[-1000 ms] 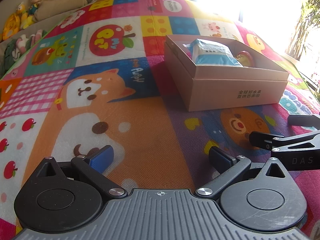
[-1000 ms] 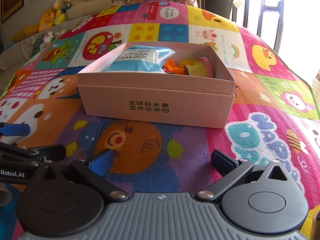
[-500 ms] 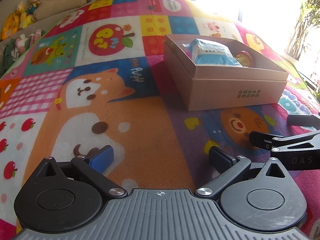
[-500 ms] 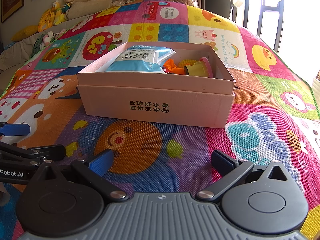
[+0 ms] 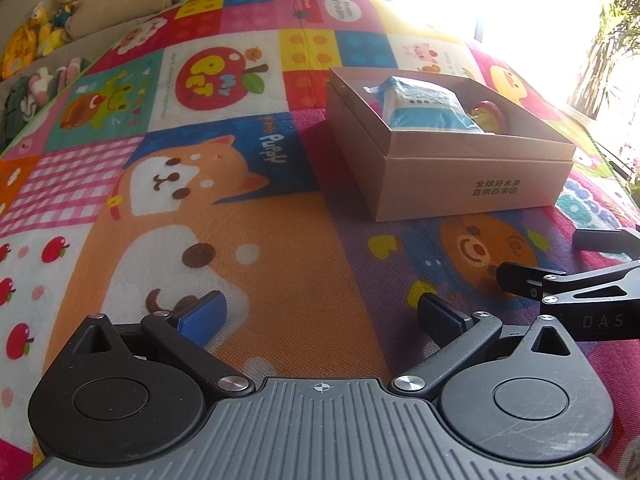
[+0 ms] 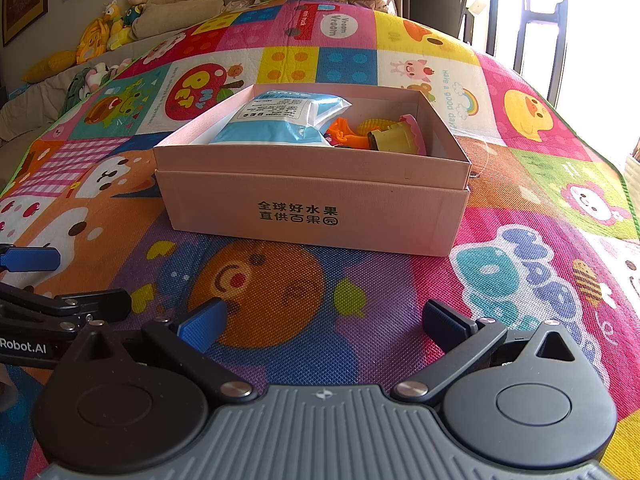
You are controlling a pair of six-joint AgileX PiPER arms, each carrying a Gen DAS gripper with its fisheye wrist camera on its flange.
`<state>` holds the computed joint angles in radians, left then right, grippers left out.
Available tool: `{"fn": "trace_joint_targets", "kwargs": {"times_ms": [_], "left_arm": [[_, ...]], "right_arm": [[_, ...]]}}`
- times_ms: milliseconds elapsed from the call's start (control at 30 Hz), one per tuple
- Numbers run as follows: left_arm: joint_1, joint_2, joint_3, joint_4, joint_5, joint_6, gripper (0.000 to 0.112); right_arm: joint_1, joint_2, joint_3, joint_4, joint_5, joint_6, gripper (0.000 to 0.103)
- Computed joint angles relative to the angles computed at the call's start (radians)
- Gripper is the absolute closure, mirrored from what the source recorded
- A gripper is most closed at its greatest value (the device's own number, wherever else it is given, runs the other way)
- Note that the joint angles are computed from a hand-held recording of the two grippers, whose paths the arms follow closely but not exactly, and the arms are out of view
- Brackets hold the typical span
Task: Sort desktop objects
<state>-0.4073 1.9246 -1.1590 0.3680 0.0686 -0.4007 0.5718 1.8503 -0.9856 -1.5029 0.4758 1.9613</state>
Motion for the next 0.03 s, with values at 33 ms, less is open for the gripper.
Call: {"fn": "trace_joint_targets", "kwargs": {"times_ms": [33], "left_arm": [[0.000, 0.000, -0.001, -0.020, 0.002, 0.020, 0.009]], "right_arm": [[0.000, 0.000, 0.000, 0.000, 0.000, 0.000, 0.000]]}}
